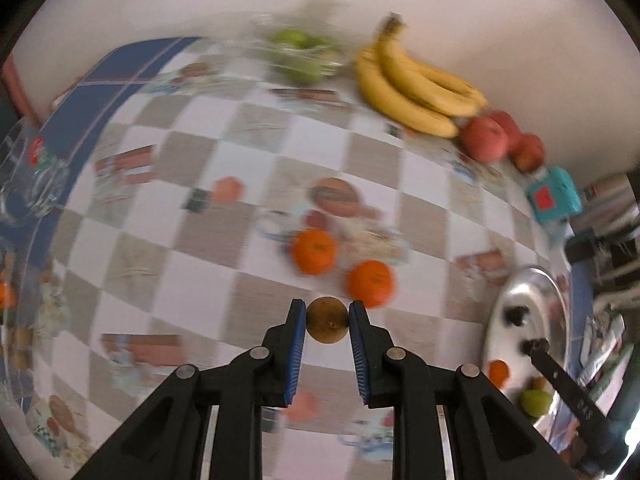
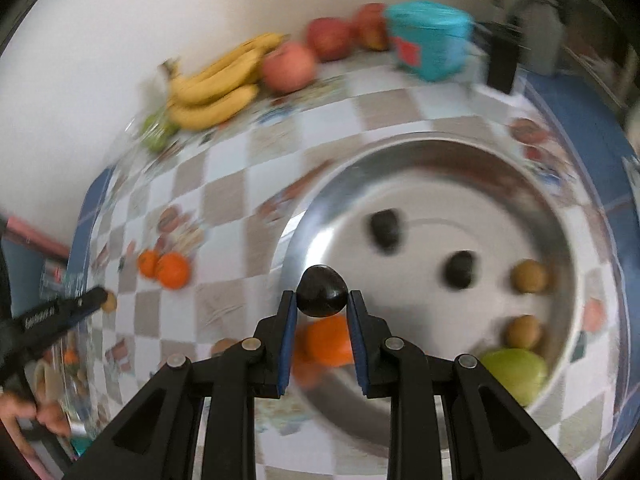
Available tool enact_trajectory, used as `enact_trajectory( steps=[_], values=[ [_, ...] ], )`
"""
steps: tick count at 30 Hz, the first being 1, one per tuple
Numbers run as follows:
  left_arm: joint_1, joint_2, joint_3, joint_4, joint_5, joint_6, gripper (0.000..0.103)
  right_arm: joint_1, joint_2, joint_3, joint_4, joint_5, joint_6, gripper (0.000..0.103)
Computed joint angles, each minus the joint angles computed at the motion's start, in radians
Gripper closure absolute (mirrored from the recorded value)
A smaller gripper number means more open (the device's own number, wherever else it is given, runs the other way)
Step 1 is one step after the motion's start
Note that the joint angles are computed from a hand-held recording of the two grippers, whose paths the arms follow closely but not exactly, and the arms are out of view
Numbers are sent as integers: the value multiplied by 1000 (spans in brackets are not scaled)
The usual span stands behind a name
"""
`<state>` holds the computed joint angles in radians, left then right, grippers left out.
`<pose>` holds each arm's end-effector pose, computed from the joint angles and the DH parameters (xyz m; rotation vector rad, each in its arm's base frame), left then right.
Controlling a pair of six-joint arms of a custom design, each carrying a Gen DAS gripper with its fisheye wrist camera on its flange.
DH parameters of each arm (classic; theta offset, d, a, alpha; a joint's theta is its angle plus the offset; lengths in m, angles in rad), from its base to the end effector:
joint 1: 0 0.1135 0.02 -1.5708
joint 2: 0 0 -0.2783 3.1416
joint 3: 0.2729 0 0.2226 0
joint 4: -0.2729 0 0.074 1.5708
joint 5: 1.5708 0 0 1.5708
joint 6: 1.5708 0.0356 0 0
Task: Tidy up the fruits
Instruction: 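Carry plum and kiwi over the steel bowl and open both tools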
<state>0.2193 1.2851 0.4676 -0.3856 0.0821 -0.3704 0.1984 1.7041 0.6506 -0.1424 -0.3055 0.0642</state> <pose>0.1679 0.0344 0.1630 -0.7867 2.6635 -0.1527 0.2476 0.0607 0.1322 -0.2664 2.7580 0.4915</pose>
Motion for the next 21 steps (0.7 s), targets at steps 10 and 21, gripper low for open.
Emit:
enact_trajectory(
  steps=[10,21],
  values=[
    [-445,121,87,106,-76,-253,79,-270,30,39,-32,-26,-70,77],
    [-703,315,173,239,-146,-299,79,-351,47,66,-68,-35,-112,77]
  ],
)
